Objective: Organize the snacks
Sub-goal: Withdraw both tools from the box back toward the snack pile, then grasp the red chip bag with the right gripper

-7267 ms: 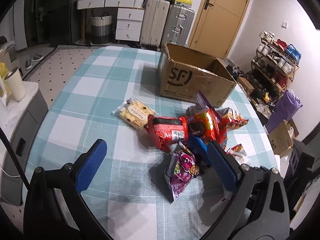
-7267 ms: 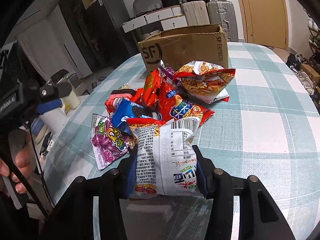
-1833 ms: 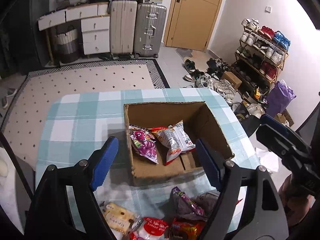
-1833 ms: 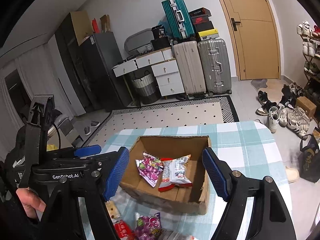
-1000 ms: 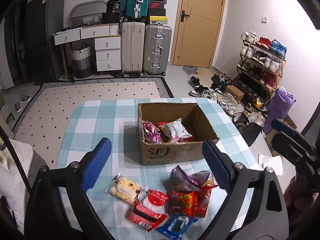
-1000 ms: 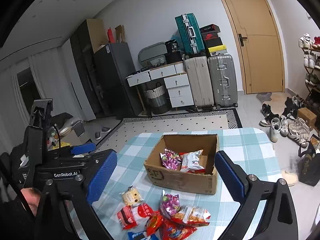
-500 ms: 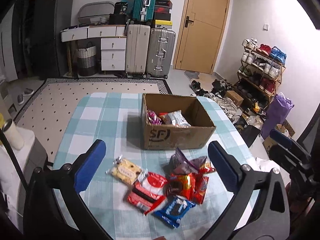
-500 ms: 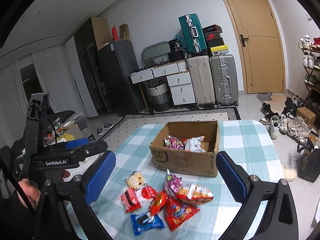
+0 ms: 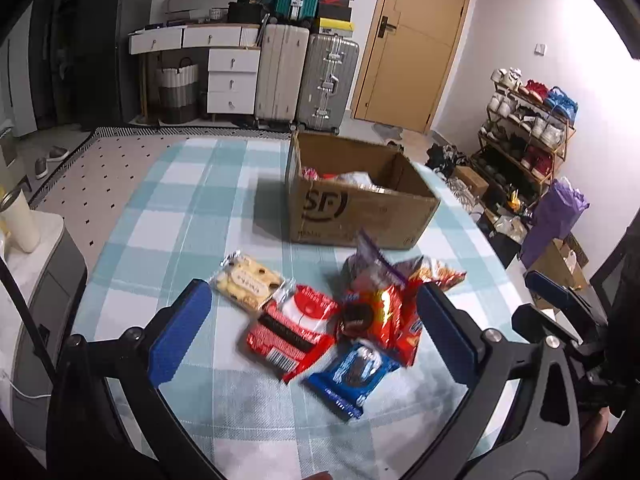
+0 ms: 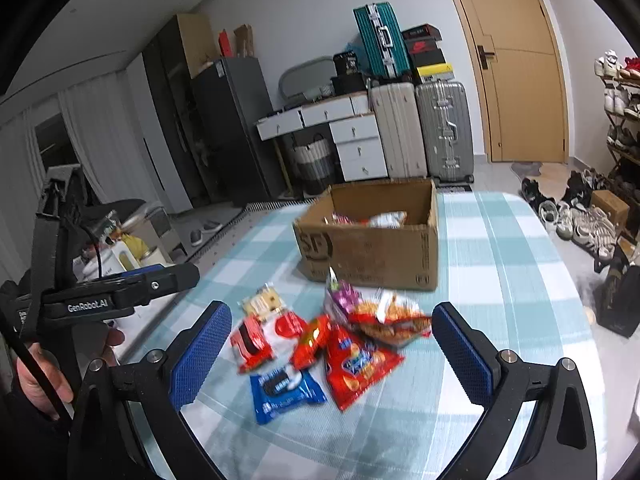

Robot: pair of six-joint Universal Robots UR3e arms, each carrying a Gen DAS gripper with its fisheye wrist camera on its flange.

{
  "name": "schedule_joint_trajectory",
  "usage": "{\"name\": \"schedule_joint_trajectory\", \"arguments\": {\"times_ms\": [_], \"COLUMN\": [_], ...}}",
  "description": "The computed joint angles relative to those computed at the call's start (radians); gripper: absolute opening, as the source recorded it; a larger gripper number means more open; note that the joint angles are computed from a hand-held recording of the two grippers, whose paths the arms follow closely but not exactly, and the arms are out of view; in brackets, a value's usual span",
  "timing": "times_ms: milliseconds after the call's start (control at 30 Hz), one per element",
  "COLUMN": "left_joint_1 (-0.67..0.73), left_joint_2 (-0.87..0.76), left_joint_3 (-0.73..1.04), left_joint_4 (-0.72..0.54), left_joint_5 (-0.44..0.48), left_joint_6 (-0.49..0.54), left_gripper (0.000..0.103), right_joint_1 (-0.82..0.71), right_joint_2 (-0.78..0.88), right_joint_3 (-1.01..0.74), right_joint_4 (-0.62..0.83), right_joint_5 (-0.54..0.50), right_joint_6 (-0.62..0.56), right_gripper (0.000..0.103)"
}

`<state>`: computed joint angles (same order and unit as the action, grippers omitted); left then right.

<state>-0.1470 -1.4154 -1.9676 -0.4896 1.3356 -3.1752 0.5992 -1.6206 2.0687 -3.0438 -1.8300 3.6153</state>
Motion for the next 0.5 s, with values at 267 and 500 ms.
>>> {"name": "schedule_joint_trajectory", "arguments": {"times_ms": [267,500], "left_joint_1": [0.006,0.040], "left_joint_2": [-0.050,-0.089], "left_joint_3": [-0.105,-0.173], "left_joint_4": [0.101,0.159], "left_joint_5": [-0.011,-0.045], "left_joint_6": [0.006,0.011], "left_gripper": [0.102,0.102], "right_joint_1": [0.001,-0.031], "right_joint_2": [0.089,0.160], "right_joint_3": [0.058,0.090], "right_joint_4": [-0.087,-0.147], "right_joint_5": [0.020,0.058], "right_joint_6": [0.022,0.020], "right_gripper": [0.102,0.102]}}
